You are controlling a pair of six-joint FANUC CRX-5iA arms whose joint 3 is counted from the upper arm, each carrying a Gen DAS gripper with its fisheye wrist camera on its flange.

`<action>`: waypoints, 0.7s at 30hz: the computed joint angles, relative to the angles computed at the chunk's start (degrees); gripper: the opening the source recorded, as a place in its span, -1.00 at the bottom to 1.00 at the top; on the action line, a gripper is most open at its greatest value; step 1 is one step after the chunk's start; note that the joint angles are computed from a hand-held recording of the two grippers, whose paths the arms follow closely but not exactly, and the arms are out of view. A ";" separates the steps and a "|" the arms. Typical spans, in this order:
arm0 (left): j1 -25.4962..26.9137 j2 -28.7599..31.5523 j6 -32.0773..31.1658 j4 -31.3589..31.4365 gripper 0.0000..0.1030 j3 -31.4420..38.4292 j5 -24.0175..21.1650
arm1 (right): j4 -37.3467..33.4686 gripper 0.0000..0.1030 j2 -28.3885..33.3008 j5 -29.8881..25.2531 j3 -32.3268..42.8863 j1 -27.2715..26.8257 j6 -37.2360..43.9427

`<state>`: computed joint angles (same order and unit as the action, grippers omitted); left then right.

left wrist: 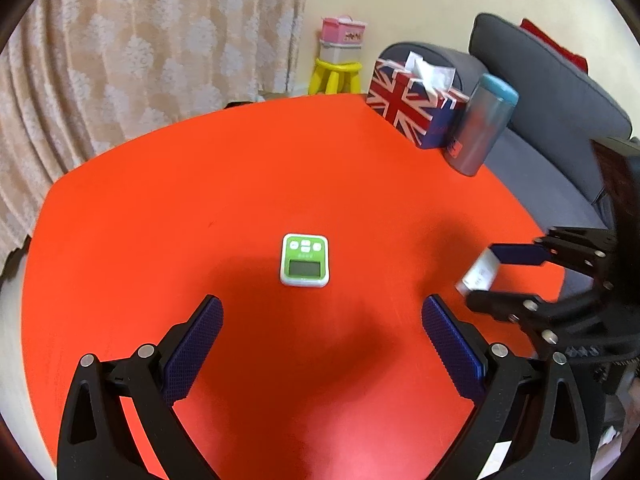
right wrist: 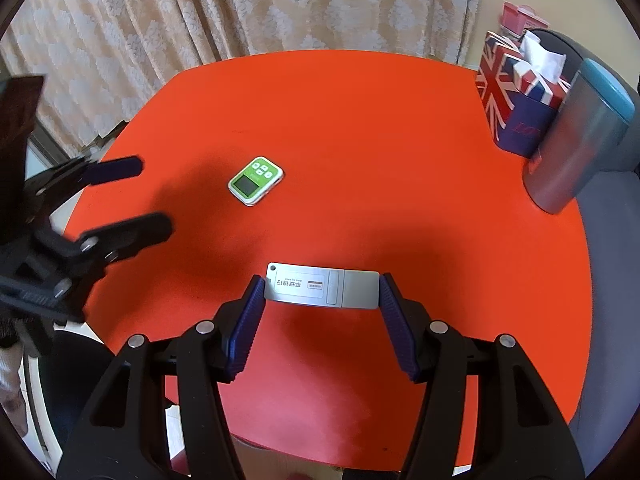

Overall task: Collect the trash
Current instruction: 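Grasp the green digital timer with the left tool while the right tool holds the stick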

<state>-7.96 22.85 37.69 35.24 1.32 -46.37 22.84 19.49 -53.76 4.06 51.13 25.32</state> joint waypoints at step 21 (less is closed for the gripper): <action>-3.89 12.09 13.94 -15.38 0.06 17.20 -5.83 | -1.31 0.12 -3.57 5.31 -6.05 -1.99 -0.62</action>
